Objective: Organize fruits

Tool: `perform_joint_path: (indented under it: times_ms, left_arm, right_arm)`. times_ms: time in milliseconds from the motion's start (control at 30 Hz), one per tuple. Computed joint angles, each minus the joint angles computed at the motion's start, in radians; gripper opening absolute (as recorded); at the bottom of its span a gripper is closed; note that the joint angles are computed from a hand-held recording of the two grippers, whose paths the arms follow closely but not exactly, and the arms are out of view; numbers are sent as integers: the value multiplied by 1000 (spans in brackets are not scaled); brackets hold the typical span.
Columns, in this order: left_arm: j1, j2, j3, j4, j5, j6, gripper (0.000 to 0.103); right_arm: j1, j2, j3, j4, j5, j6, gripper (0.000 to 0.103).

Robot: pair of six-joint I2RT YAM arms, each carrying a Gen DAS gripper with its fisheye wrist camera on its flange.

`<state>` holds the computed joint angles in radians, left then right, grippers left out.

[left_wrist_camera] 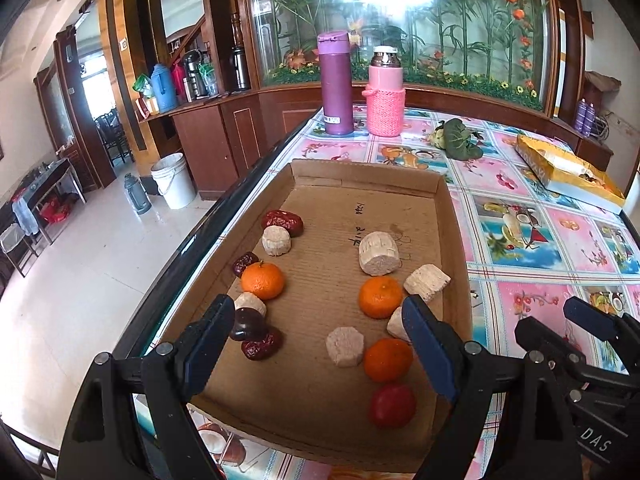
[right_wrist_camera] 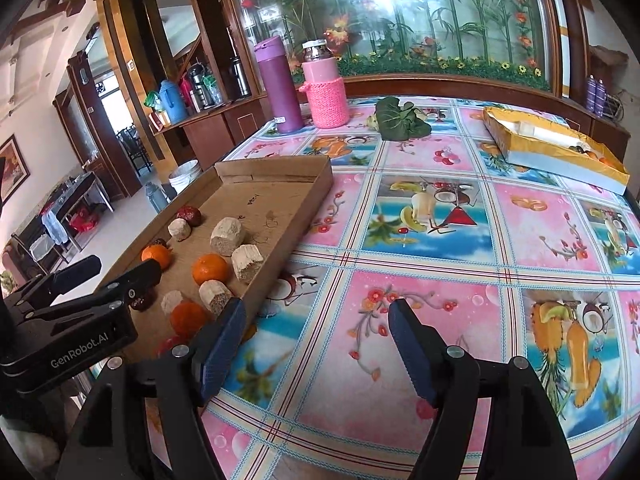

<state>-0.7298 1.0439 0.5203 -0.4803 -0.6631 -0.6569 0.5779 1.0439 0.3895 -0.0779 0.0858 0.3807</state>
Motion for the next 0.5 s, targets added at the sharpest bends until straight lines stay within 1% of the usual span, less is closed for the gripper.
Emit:
perform_joint_path:
  times_ms: [67,300,367,433,500]
  left_arm:
    - [-7,0,-1,1,-14,-5,85]
    - [-9,-1,-6,9,-13,-9,86]
    - [-20,-2,-12,15,-33,-21,86]
    - [-58,5,-6,-10,-113,-70,86]
    - [-113,30,21,-88,-226,-164,93]
  right_arm:
    - [8,4,-1,2,11,-1,79]
    - [21,18,-3,9,31,-6,80]
    - [26,22,-2,8,40,-4,81]
    - [30,26,-2,9,48,-3,81]
    - [37,31,-3,11,59,-4,81]
